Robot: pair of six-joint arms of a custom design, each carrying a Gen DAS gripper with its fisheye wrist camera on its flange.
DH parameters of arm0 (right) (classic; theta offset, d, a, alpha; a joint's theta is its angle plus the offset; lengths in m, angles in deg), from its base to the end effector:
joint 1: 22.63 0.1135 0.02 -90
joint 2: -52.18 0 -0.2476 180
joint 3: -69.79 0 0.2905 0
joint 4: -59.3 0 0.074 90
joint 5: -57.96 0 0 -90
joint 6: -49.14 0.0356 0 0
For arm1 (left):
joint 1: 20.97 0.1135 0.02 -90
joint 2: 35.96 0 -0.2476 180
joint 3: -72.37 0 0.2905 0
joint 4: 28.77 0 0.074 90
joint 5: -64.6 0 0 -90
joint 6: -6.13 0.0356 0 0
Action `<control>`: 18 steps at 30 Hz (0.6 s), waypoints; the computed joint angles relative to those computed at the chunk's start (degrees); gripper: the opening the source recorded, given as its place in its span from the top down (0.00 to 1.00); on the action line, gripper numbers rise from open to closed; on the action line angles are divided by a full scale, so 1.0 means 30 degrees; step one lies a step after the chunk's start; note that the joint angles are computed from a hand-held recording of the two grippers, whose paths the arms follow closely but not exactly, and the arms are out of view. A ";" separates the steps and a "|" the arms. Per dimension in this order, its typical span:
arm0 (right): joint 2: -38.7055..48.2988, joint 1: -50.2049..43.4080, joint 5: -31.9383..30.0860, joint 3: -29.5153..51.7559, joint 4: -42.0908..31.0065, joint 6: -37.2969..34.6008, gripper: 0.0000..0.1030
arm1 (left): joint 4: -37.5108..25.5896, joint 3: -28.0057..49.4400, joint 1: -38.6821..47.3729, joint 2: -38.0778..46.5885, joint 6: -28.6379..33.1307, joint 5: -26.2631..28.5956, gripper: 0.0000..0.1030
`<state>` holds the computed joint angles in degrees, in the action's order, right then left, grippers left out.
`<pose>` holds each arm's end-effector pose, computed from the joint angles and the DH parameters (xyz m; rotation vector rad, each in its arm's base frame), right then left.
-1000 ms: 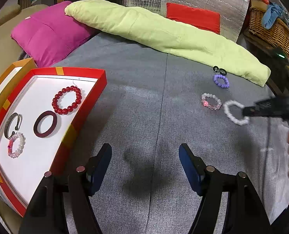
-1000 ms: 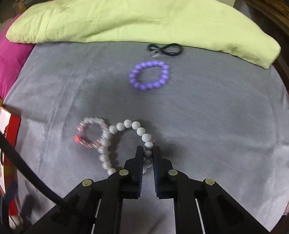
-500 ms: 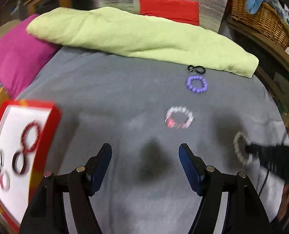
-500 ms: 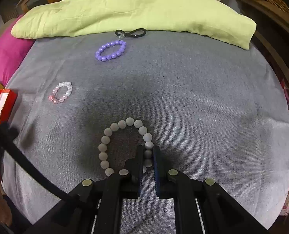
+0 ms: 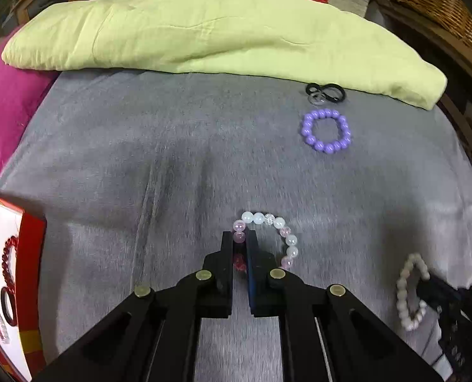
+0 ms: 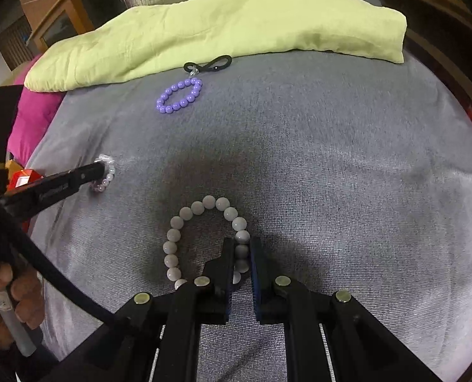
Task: Organize jewelry
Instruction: 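Grasp the pink-white beaded bracelet with the left gripper while the right gripper holds the white beads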
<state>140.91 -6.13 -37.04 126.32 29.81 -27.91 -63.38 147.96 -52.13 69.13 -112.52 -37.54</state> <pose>0.2985 0.0917 0.1099 -0.1121 2.6692 0.2841 0.3332 -0.1927 0.1116 -0.0067 2.6470 -0.0593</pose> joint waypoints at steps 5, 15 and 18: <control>-0.1048 -0.0681 -0.1565 -0.1384 0.1092 0.0632 0.90 | 0.1352 -0.4638 -0.0529 -0.4074 -0.0422 -0.0056 0.93; -0.2546 -0.1059 -0.4914 -0.3096 0.2451 0.1205 0.90 | -0.1265 -1.0241 -0.4236 -1.2703 -0.4092 -0.3913 0.93; -0.3070 -0.0686 -0.4852 -0.3381 0.2646 0.1390 0.90 | -0.2225 -1.1140 -0.4943 -1.4628 -0.4612 -0.4723 0.93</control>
<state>131.70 -8.19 -51.60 116.18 37.74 -23.74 -70.05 114.54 -66.95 25.25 -126.35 -51.71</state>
